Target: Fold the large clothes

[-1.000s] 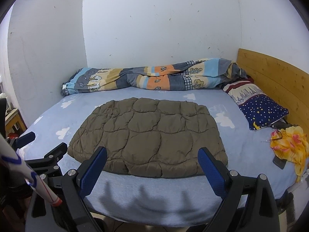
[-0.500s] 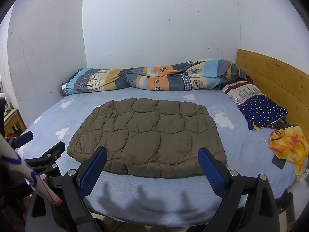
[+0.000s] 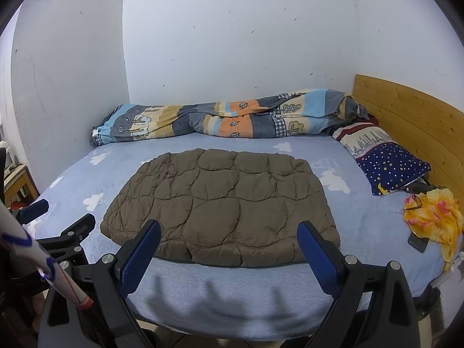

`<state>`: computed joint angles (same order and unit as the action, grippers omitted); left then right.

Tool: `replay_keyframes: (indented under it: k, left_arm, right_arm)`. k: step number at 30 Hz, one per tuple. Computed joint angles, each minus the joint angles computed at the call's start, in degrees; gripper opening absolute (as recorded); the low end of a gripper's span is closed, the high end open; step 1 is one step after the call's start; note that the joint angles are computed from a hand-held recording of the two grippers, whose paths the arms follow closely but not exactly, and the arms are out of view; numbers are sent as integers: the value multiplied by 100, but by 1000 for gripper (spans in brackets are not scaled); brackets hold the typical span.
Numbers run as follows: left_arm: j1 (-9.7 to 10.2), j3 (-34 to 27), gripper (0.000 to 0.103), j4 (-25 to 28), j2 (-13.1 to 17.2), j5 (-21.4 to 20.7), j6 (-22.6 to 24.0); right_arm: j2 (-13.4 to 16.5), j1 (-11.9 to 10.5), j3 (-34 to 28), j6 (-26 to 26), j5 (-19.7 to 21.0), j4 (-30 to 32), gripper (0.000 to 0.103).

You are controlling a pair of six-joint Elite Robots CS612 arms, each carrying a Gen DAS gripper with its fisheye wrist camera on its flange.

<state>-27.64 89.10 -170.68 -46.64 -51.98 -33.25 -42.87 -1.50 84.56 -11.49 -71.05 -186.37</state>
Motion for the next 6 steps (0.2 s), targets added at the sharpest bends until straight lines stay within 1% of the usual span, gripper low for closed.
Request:
replay_keyframes:
  k: [3,4,6]
  left_arm:
    - [106,75,96,-147,-55,-575,-60]
    - [122,100,96,-229,-55,-580,-83]
    - [141,102,96,-242,-42,-457,-107]
  right_arm:
    - [3,4,2,25,-7,-30,97]
    - [4,2,-2,24,8,-26,97]
    - [7,3,-17,36,19,19,97]
